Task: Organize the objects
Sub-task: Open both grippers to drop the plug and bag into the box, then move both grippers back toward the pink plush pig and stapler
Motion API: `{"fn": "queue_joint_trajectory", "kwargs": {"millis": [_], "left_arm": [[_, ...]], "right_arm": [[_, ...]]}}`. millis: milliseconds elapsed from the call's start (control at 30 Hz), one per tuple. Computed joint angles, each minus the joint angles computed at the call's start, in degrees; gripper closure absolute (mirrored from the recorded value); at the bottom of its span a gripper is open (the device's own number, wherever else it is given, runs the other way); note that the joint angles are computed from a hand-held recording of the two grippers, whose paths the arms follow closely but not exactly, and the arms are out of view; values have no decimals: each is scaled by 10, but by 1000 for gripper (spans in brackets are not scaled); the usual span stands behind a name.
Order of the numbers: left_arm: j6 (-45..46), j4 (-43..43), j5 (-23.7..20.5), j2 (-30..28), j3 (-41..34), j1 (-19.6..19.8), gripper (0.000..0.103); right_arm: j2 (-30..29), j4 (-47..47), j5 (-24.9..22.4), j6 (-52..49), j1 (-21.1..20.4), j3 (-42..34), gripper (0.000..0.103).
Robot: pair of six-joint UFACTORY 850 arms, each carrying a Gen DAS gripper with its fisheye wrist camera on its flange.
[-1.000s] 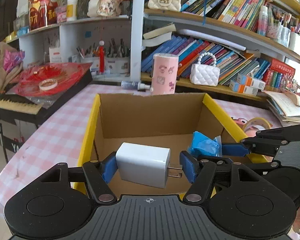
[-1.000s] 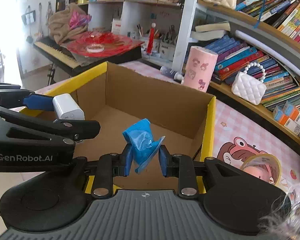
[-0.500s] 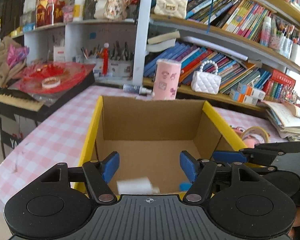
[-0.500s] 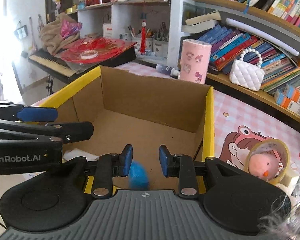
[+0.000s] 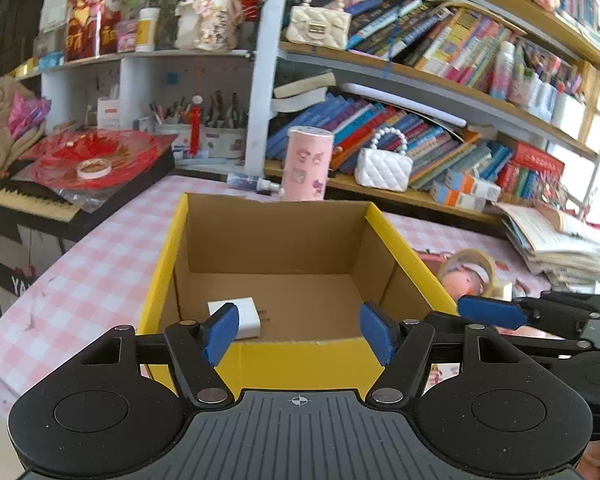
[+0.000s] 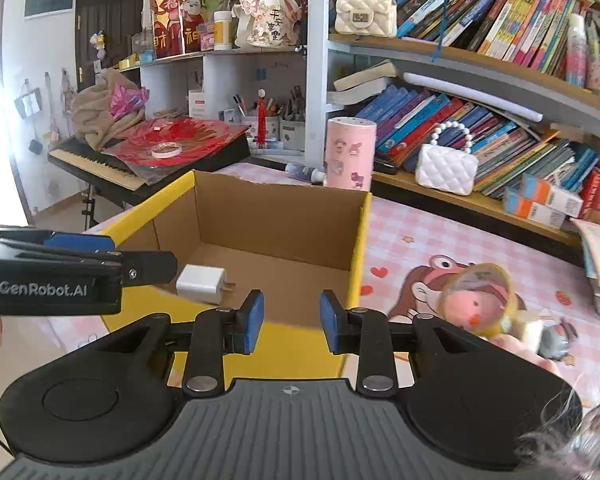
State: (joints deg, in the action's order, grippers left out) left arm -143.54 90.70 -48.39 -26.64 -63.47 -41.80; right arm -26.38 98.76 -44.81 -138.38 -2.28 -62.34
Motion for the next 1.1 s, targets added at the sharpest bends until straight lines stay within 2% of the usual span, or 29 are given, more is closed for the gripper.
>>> {"fn": "queue_joint_trajectory", "kwargs": {"millis": [133, 167, 333, 433, 600, 667, 800, 1100], "left_arm": [[30, -3, 2, -7, -8, -12, 34], [33, -4, 4, -8, -10, -14, 31], [48, -2, 24, -19, -19, -23, 29], [70, -7, 50, -28, -28, -25, 28], [108, -20, 95, -42, -46, -22, 27], [116, -20, 109, -47, -53, -20, 22], [131, -18, 134, -57, -68, -19, 22], [174, -14, 187, -93, -118, -18, 22]], "right_arm": [[16, 20, 7, -13, -14, 26, 69], [19, 26, 12, -12, -17, 31, 69], [21, 47, 55, -7, -22, 46, 67], [18, 53, 87, 2, -23, 46, 59], [16, 69, 133, 11, -29, 49, 55], [17, 73, 142, 9, -33, 52, 53], [20, 92, 154, -6, -44, 59, 48], [19, 118, 186, -2, -73, 59, 46]]}}
